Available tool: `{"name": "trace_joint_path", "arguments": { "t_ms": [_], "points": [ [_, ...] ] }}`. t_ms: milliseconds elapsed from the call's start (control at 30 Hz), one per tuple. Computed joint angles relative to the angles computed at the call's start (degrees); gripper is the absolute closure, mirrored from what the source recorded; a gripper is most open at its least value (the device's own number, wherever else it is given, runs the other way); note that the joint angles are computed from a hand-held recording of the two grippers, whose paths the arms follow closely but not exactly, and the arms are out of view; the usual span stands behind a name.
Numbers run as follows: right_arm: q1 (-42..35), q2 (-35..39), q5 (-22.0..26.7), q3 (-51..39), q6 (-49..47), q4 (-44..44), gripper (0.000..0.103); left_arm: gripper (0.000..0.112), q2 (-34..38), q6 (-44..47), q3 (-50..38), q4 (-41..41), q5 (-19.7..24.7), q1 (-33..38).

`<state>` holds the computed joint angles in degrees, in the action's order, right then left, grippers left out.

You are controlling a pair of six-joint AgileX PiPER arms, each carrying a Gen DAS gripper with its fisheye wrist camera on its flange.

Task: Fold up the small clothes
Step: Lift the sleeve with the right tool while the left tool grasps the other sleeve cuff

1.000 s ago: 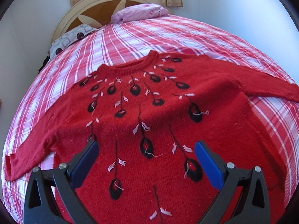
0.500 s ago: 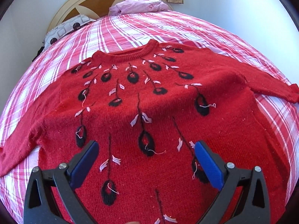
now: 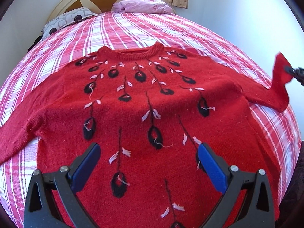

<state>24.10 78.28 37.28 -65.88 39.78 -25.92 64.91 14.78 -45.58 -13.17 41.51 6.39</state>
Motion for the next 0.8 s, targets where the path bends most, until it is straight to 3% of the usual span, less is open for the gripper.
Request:
{"name": "trace_joint_path", "arguments": {
  "t_ms": [233, 467, 500, 533, 567, 600, 700, 800],
  "points": [
    [15.69, 11.91, -0.88, -7.05, 4.41, -5.82, 0.093, 0.009, -1.23, 5.99, 0.30, -5.54, 2.45, 5.45],
    [17.33, 20.00, -8.73, -5.41, -3.95, 3.58, 0.093, 0.009, -2.57, 9.31, -2.37, -9.78, 7.59, 9.52],
    [17.42, 19.91, -9.59, -4.56, -4.78, 5.09, 0.088, 0.009, -2.51, 8.75, -3.20, -9.79, 8.33, 9.14],
    [16.56, 19.19, -10.28, -3.39, -7.22, 7.98, 0.071, 0.010, -2.46, 8.80, -3.79, -10.20, 8.92, 8.99],
    [16.00, 18.03, -10.42, -2.25, -8.54, 9.55, 0.040, 0.011, -2.30, 8.78, -4.35, -10.60, 9.32, 8.52],
    [15.34, 16.69, -10.78, -0.98, -10.06, 11.22, 0.029, 0.014, -1.97, 8.76, -5.02, -10.91, 9.76, 7.97],
    [11.84, 7.29, -16.03, 8.56, -13.03, 14.06, 0.026, 0.019, -0.40, 7.70, -7.24, -12.06, 10.39, 4.50],
    [9.10, -0.02, -17.09, 15.55, -5.25, 5.71, 0.026, 0.022, 2.39, 6.01, -9.90, -13.48, 10.13, -0.13]
  ]
}}
